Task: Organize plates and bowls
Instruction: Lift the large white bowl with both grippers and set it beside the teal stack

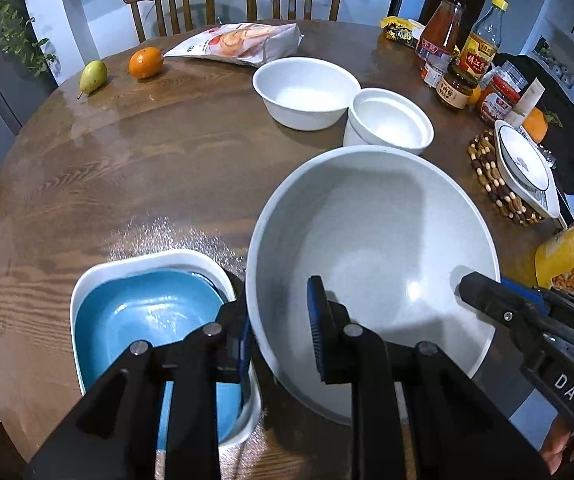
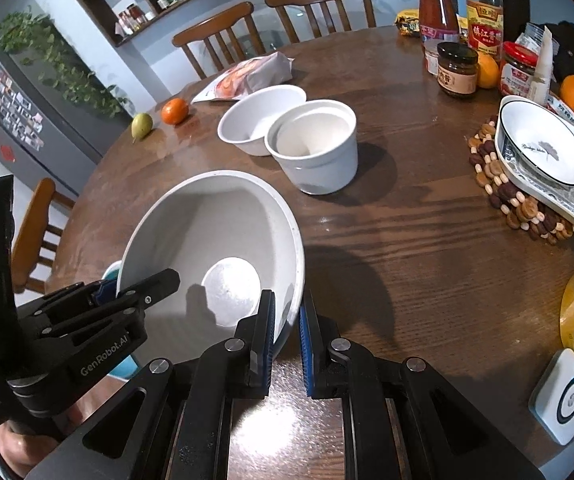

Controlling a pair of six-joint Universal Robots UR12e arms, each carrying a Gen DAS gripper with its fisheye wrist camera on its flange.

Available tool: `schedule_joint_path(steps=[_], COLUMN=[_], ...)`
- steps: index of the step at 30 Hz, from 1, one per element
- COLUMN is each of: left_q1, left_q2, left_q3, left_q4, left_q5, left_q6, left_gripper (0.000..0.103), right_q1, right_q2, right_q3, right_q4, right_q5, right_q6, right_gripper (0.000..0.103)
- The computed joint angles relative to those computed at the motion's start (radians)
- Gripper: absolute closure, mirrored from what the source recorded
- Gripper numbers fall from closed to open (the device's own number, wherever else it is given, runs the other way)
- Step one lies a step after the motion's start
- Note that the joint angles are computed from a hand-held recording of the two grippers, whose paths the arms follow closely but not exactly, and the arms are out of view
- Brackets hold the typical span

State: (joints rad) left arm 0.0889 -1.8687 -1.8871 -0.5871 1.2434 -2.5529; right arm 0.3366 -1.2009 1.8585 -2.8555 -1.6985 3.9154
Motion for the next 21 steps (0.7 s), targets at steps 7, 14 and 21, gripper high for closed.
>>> schedule_joint_path(steps=[7, 14, 21], left_q1=[-0.002, -0.008, -0.014], left_q2=[0.006, 0.003, 0.004], left_q3=[-0.017, -0.017, -0.020], left_q4=[-0.001, -0.014, -0.019], left_q5=[0.020, 0.045, 0.056], left_q6=[-0.013, -0.026, -0.035], left_gripper=[0.082, 0.082, 0.082], right_q1=[-0.006, -0.005, -0.010], right_q2=[-0.005, -0.004, -0.006], right_q3=[0.014, 0.013, 0.020], right_q4=[0.019, 0.038, 0.047], right_q5=[0.039, 0.050, 0.072], right_q6=[-0.020, -0.037, -0.029], right_gripper=[0.090, 0.090, 0.090])
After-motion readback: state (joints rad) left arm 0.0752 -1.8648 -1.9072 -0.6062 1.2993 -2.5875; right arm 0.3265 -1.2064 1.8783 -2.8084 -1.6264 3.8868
